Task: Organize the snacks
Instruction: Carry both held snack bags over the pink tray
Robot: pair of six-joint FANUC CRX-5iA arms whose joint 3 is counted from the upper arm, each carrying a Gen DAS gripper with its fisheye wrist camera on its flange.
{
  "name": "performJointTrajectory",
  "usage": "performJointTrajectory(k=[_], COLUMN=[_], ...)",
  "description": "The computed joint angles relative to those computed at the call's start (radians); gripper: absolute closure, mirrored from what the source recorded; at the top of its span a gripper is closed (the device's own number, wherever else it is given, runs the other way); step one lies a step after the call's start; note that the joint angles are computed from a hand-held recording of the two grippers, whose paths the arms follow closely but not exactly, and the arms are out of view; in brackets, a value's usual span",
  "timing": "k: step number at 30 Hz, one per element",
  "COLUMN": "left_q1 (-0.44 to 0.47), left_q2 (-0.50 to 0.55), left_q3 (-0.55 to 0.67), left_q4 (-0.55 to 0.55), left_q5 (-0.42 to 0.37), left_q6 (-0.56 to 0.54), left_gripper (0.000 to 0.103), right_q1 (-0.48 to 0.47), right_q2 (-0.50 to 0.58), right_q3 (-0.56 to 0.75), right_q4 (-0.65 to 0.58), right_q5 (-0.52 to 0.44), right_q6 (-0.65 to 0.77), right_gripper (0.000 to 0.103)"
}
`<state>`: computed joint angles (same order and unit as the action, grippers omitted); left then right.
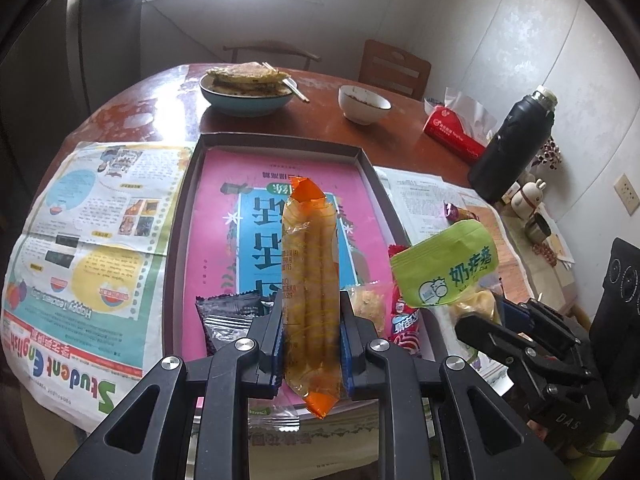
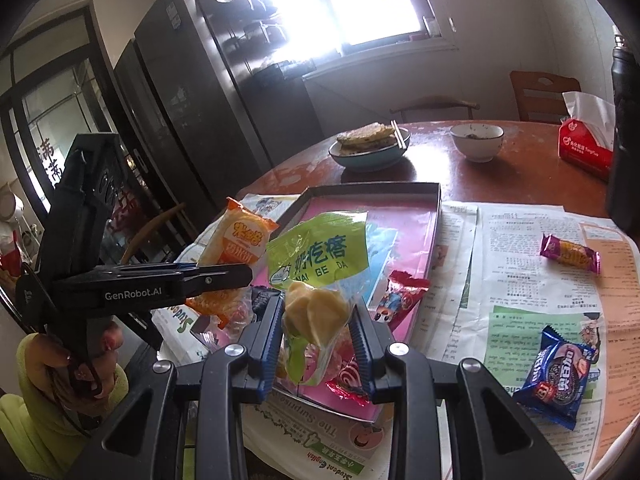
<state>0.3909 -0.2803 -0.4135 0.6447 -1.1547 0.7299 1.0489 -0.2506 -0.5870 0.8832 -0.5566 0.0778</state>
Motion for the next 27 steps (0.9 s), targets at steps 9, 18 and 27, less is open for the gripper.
performJointTrajectory(k=[9, 18, 27], left_q1=[-0.037, -0.066, -0.069], left_q2=[0.025, 0.046, 0.06], left_q3=[0.008, 0.014, 0.02], left_q4=[-0.033, -0.065, -0.075], left_q5=[0.005, 0.01, 0.019], left_q6=[0.015, 0.03, 0.043], left_gripper=[0.081, 0.081, 0.081], right_q1=[-0.008, -0.012, -0.011], right_q2=[0.019, 0.037, 0.052], right_q3=[0.003, 0.017, 0.024], right_q4=[-0.032, -0.065, -0.075], right_q5=[0.013, 0.016, 0.019], right_q6=[0.011, 0.039, 0.049], right_gripper=[0.07, 0.07, 0.07])
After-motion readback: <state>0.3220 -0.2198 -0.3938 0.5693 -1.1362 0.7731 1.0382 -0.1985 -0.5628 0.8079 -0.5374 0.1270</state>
